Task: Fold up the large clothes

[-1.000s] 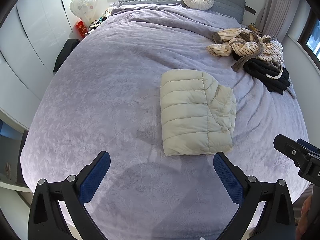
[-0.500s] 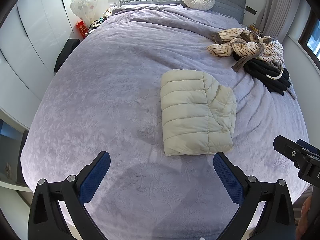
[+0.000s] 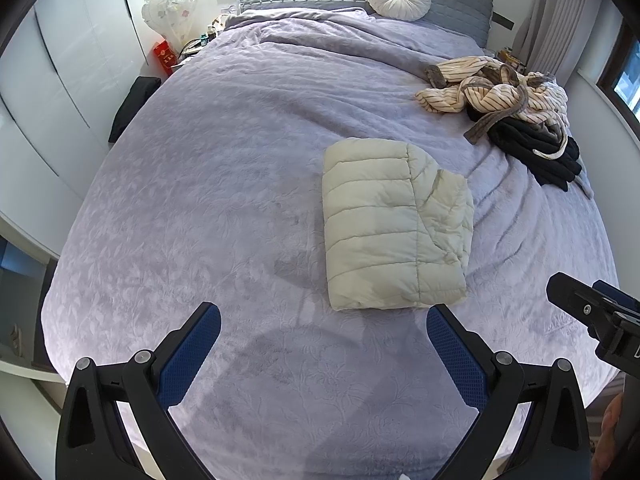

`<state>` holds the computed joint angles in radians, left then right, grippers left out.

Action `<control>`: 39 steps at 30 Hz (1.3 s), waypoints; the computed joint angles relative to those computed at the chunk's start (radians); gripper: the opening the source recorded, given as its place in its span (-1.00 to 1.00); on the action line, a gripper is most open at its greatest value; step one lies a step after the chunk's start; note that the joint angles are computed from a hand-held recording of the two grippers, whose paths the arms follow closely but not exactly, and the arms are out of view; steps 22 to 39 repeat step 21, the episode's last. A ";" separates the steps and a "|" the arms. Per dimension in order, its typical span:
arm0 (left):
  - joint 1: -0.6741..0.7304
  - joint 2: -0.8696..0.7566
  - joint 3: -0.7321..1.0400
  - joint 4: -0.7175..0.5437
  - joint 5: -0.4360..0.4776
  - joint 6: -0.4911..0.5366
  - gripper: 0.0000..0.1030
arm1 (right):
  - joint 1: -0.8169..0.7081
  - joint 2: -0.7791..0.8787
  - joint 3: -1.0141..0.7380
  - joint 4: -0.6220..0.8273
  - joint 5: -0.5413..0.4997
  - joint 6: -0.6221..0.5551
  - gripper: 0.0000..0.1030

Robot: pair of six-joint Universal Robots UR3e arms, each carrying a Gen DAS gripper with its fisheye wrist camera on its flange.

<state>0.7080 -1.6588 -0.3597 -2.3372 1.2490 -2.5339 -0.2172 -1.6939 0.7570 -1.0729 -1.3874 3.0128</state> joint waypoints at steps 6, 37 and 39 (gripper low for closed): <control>0.011 -0.014 0.034 -0.023 0.001 0.002 1.00 | 0.005 -0.003 0.005 -0.003 -0.003 0.005 0.99; 0.014 -0.090 0.192 -0.109 -0.005 0.040 1.00 | 0.021 -0.033 0.051 -0.013 -0.012 0.014 0.99; 0.014 -0.090 0.192 -0.109 -0.005 0.040 1.00 | 0.021 -0.033 0.051 -0.013 -0.012 0.014 0.99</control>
